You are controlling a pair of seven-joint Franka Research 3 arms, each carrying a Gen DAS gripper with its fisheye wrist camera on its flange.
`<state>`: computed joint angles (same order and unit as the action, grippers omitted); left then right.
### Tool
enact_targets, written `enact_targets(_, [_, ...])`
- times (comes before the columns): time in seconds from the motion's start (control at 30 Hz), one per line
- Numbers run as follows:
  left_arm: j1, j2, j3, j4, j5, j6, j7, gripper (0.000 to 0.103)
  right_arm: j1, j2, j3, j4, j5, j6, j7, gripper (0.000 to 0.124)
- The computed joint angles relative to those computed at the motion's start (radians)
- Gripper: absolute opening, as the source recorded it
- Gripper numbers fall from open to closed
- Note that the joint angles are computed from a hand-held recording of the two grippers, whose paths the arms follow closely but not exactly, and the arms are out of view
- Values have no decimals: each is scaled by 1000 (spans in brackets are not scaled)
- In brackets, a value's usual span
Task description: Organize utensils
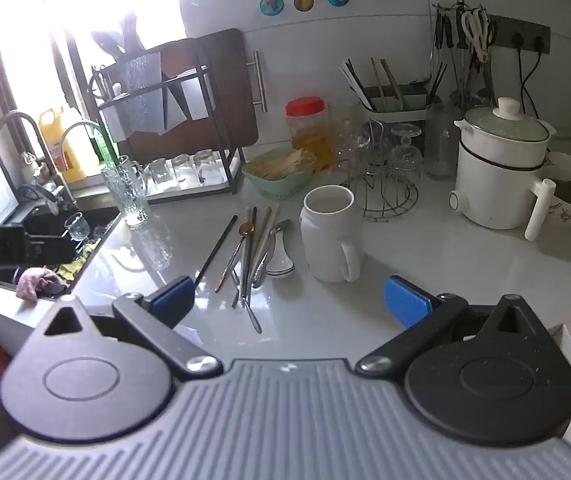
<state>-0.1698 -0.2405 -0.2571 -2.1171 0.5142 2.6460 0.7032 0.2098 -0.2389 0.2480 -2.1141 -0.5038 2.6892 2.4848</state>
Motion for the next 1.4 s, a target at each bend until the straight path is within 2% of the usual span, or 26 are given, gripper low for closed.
enact_targets(0.43, [-15, 21, -2, 28, 0, 2, 8, 103, 6, 2, -3, 10, -5, -14, -4, 103])
enact_targets(0.67, [-33, 16, 10, 16, -69, 21, 40, 103, 10, -6, -7, -3, 14, -8, -19, 103])
enact_targets(1.4, [-30, 18, -2, 20, -56, 21, 56, 103, -7, -29, 4, -30, 24, 16, -23, 103])
